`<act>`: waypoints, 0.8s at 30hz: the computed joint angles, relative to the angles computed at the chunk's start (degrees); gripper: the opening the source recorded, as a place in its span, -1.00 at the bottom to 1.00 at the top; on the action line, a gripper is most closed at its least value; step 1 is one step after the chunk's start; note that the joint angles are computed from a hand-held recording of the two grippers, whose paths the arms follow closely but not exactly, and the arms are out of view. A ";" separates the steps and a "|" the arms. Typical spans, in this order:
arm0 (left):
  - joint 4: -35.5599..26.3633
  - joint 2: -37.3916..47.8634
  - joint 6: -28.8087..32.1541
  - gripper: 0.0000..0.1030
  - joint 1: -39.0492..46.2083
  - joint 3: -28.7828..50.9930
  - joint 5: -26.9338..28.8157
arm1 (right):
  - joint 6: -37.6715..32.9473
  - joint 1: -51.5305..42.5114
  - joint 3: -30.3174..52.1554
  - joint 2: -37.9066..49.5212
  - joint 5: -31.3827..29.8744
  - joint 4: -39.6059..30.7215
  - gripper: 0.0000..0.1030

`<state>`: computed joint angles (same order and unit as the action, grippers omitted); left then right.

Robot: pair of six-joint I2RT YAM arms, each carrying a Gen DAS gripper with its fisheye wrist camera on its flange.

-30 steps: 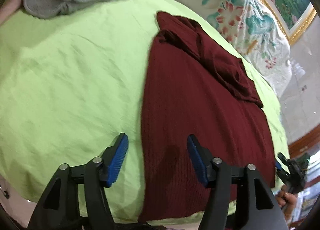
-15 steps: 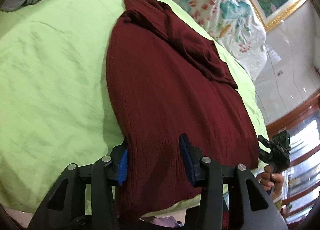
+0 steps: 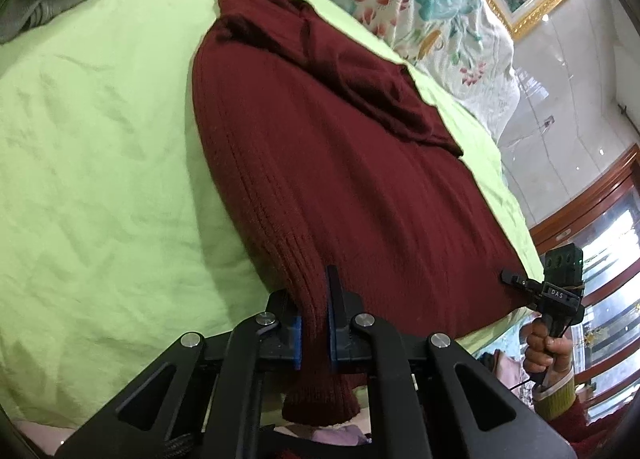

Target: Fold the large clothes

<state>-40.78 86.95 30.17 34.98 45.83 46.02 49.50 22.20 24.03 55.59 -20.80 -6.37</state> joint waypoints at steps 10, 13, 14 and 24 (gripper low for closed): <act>1.41 -5.26 -8.63 -0.87 -0.94 7.57 9.16 | -3.52 -9.57 8.80 5.97 -7.17 6.73 -0.90; 6.70 -3.49 -15.76 -0.87 -4.21 12.11 8.85 | -5.69 -13.17 14.58 12.51 -9.07 8.27 -0.90; 8.23 -2.39 -17.92 -0.87 -5.50 13.97 7.91 | -6.22 -14.43 16.46 14.67 -9.84 8.62 -0.90; 18.66 23.36 -34.84 -0.87 -18.30 44.31 -6.71 | -8.95 -22.76 47.42 47.34 -12.70 6.65 -0.90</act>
<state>-22.12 110.31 -4.67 16.68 90.14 39.32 40.55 -0.57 71.44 102.93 -33.50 0.29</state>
